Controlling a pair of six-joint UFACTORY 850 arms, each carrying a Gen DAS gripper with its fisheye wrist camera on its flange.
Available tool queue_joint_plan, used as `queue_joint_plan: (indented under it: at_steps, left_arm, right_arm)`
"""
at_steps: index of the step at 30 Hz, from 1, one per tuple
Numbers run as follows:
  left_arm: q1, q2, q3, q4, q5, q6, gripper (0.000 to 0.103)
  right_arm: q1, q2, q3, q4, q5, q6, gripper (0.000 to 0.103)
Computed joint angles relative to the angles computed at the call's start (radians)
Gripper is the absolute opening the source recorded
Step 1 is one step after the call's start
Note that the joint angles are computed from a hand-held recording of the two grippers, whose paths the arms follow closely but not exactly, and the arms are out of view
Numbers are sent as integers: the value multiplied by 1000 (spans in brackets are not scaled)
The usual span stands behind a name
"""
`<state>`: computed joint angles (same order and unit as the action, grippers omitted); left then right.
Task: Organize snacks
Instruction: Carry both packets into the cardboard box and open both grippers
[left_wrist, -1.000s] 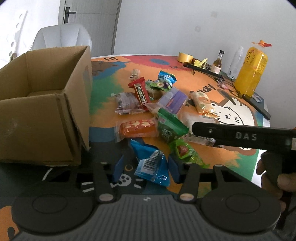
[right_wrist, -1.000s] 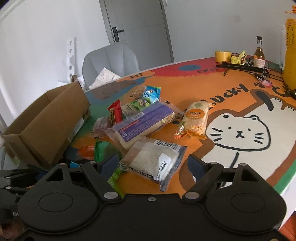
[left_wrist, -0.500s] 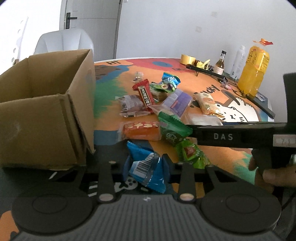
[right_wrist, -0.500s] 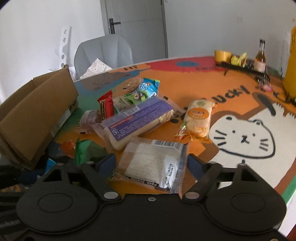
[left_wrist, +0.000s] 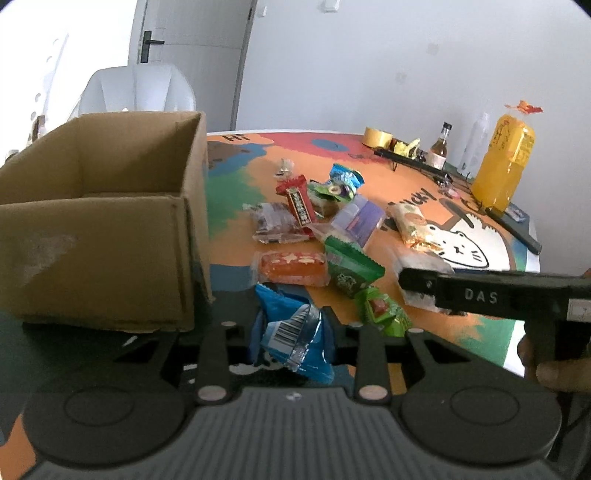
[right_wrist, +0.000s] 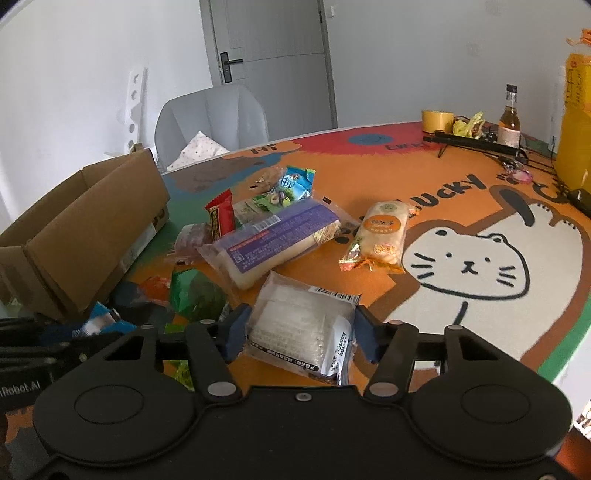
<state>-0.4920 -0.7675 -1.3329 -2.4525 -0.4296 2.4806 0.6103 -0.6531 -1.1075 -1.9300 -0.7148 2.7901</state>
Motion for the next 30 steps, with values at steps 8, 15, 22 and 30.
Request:
queue_joint_plan:
  at_steps: [8,15,22,30]
  left_arm:
    - [14,46,47,-42,-61,50,31]
    - [35,103,90,-57,-118,83,31]
    - [72,145,106,-61,-149,88,31]
    - [118,147,78,-57,-137,74,31]
  right_arm:
    - [26,25,6,21,-40,-13,55]
    - [48,42,-22,6,-81,-45,55]
    - [65,30,-93,-24,-99,-94,55]
    - [66,-20,-207,-71,-75,-138,55]
